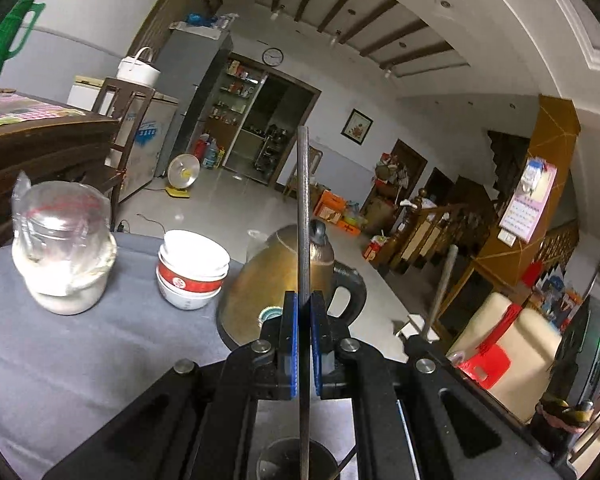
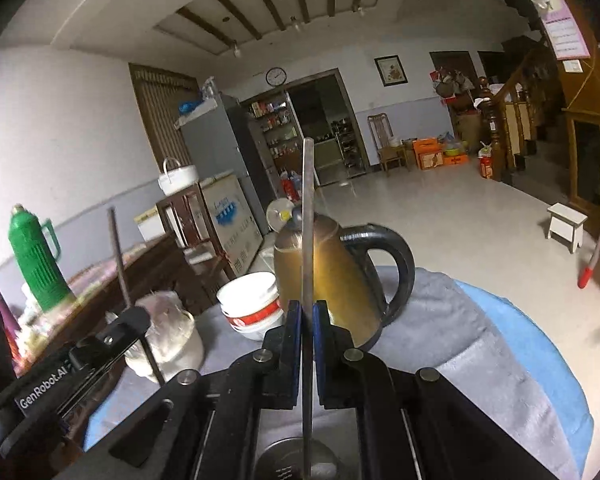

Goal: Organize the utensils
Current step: 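Lift the chopsticks with both tools and carry them over the grey holder, then lower both chopsticks into the grey holder and open both tools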

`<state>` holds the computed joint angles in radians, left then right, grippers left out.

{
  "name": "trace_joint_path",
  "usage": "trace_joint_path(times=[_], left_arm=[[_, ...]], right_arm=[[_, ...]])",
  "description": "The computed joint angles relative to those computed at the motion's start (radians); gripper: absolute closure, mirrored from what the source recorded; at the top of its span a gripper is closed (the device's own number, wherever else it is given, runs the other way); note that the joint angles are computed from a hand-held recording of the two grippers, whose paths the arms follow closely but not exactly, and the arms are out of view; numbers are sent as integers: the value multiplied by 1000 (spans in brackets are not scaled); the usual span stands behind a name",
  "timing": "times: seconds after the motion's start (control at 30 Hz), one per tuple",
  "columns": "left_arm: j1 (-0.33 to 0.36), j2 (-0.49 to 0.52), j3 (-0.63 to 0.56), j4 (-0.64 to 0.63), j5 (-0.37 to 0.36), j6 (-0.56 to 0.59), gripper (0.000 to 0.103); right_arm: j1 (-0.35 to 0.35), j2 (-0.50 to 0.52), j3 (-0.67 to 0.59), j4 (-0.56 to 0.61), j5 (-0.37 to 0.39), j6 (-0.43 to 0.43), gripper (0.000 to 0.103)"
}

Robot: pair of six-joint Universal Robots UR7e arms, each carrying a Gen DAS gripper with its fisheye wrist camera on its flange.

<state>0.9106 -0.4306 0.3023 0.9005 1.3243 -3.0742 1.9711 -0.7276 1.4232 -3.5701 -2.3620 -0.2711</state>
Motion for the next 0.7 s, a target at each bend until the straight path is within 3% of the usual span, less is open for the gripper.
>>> trace_joint_path(times=[0.2, 0.53, 0.63, 0.7], left_arm=[[10, -33, 154, -60, -17, 55, 97], [11, -77, 275, -40, -53, 80, 96], [9, -91, 289, -7, -55, 72, 81], [2, -128, 332, -17, -59, 78, 65]], right_arm=[[-31, -7, 52, 54, 20, 38, 96], [-35, -40, 128, 165, 29, 129, 93], [-27, -51, 141, 213, 7, 162, 93], [-13, -62, 157, 207, -10, 168, 93]])
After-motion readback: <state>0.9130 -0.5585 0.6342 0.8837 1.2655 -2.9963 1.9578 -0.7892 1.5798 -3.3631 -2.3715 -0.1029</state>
